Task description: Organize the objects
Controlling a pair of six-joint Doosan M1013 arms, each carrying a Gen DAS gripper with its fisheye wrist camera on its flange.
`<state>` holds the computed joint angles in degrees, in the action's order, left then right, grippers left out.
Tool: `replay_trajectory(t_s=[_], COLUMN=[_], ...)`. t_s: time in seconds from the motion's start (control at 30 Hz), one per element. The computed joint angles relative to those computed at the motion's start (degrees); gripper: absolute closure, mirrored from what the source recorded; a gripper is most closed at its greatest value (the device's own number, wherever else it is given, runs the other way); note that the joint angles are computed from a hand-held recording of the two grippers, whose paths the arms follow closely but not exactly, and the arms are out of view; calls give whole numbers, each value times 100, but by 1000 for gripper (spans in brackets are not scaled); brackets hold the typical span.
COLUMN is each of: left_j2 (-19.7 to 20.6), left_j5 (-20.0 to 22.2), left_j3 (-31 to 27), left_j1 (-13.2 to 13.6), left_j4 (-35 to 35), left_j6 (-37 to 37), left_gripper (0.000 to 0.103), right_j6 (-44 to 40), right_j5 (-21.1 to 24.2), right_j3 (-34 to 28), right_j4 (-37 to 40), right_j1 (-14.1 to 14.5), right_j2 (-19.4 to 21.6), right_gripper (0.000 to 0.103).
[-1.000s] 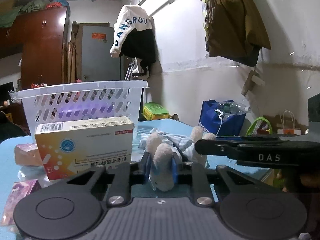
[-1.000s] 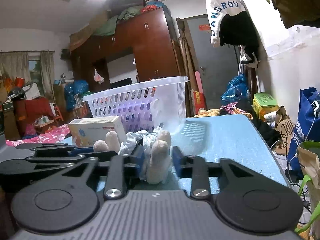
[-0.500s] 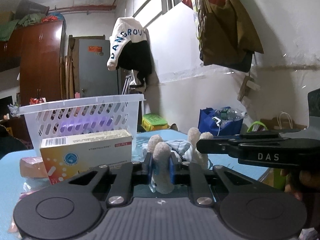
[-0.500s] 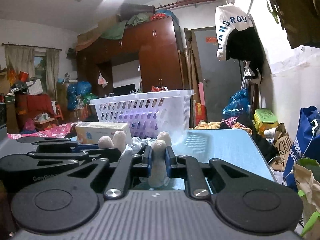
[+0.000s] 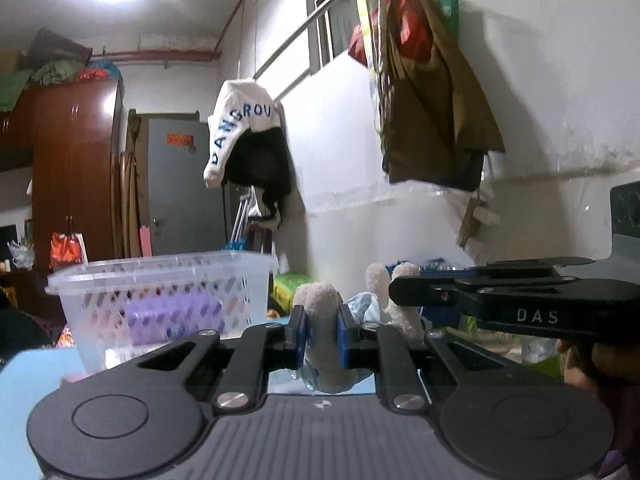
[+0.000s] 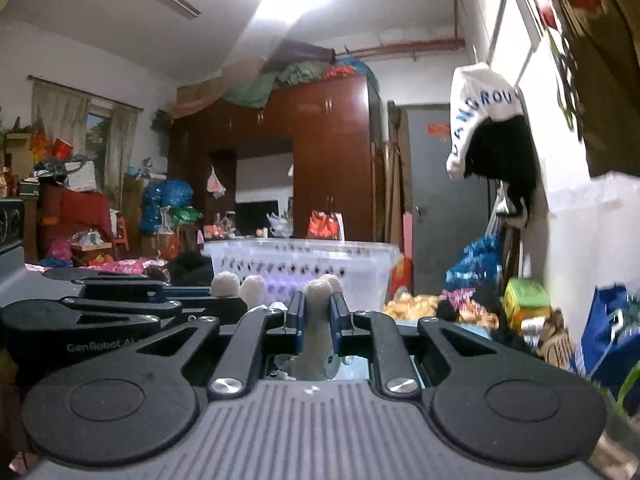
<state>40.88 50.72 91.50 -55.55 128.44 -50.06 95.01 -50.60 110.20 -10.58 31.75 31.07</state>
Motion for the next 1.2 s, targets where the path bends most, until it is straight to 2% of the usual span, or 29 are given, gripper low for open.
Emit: replay_trajectory(t_s=[0.13, 0.27, 0.4, 0.57, 0.67, 0.73, 0.8, 0.83, 0.93, 1.13, 1.2], left_j2=[-154, -364, -508, -538, -473, -422, -341, -313, -238, -163, -127], left_j5=[155, 433, 525, -68, -615, -929, -1109, -1147, -1214, -1158, -1075], left_j3=[16, -50, -291, -711, -929, -1011, -1129, -1157, -1199, -1156, -1154], left_j1=[47, 155, 368, 797, 1101, 1254, 1363, 1397, 1458, 1485, 1480], left_j4=[69, 41, -394, -1179, -1724, -2020, -2295, -2378, -2407, -2075, -2029], left_j6=[129, 555, 1107, 1763, 2191, 2412, 2725, 2829, 2946, 2756, 2737], left_gripper=[85, 85, 85, 85, 85, 85, 85, 85, 85, 84, 82], right_j6=[-2, 250, 1257, 2278, 3420, 4263, 5237, 5398, 5482, 3936, 3858], right_j5=[79, 438, 990, 2262, 2910, 3231, 3367, 3375, 3539, 3632, 3680], right_j3=[-267, -898, -1729, -2979, -3643, -4017, -4276, -4312, -4379, -4127, -4107], right_j4=[-332, -742, -1579, -2328, -3319, -4108, -4962, -5125, -5349, -3981, -3905], right_j1=[15, 64, 97, 263, 316, 345, 345, 343, 378, 427, 429], right_j2=[-93, -47, 205, 762, 1143, 1380, 1571, 1612, 1696, 1556, 1535], right_gripper=[88, 88, 88, 88, 88, 88, 88, 88, 88, 88, 86])
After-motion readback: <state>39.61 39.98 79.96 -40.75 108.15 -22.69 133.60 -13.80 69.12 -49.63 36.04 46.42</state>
